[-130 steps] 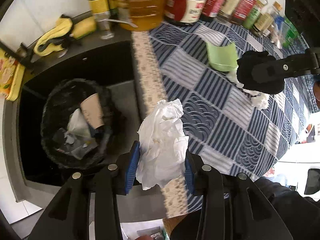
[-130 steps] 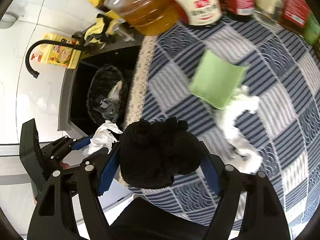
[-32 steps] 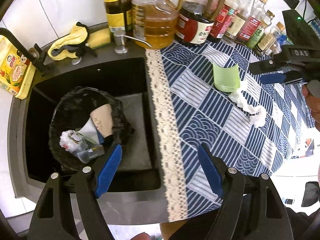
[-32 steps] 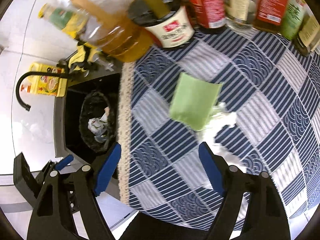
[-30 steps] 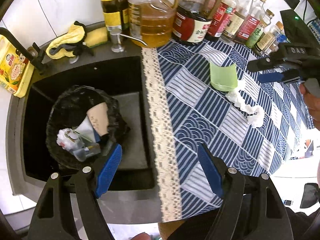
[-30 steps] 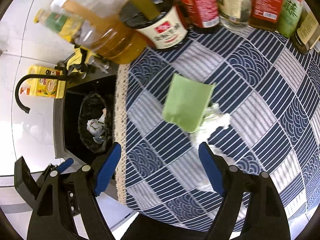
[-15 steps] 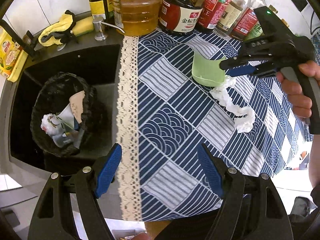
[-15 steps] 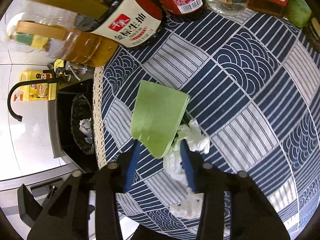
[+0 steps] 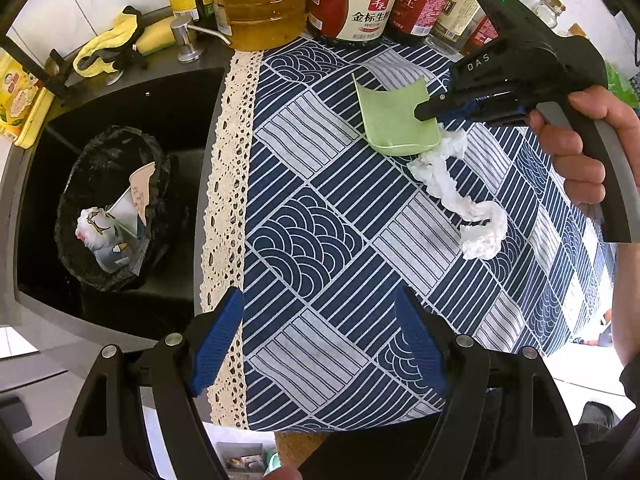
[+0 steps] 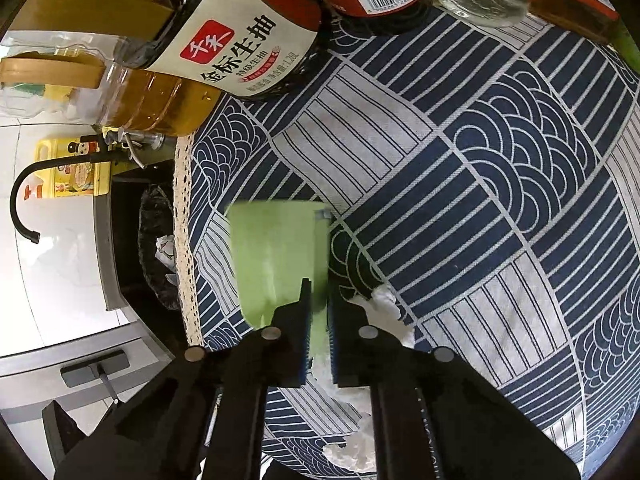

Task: Collect trash
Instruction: 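Grasp the light green plastic scoop with the right gripper, then grasp the long white tissue strip with the left gripper while the right holds the scoop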

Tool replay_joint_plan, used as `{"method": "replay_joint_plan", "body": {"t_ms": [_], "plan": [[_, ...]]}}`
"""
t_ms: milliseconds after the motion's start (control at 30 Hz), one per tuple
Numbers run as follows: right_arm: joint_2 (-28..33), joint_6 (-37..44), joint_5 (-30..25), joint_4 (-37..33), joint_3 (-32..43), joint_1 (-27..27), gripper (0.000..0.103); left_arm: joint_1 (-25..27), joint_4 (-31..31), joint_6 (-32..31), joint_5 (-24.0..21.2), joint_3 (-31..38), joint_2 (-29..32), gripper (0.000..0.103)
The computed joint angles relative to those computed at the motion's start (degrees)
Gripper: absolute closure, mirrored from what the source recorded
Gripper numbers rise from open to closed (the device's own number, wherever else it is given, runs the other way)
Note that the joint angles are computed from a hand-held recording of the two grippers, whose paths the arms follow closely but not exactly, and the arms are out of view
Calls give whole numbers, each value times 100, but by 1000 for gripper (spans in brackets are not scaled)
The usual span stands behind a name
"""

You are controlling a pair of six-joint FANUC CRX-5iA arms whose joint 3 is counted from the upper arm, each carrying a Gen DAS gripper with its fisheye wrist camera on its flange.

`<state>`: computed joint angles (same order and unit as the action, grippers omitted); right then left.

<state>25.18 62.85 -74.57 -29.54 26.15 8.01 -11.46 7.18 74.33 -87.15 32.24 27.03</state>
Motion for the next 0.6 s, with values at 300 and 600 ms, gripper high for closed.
{"method": "replay_joint_plan", "body": {"t_ms": [300, 600], "plan": [[-280, 293, 125, -235, -214, -157, 100, -188, -90, 9, -124, 203, 102, 27], [-1194, 331, 398, -273, -1032, -495, 100, -528, 244, -501, -218, 616, 441, 9]]}}
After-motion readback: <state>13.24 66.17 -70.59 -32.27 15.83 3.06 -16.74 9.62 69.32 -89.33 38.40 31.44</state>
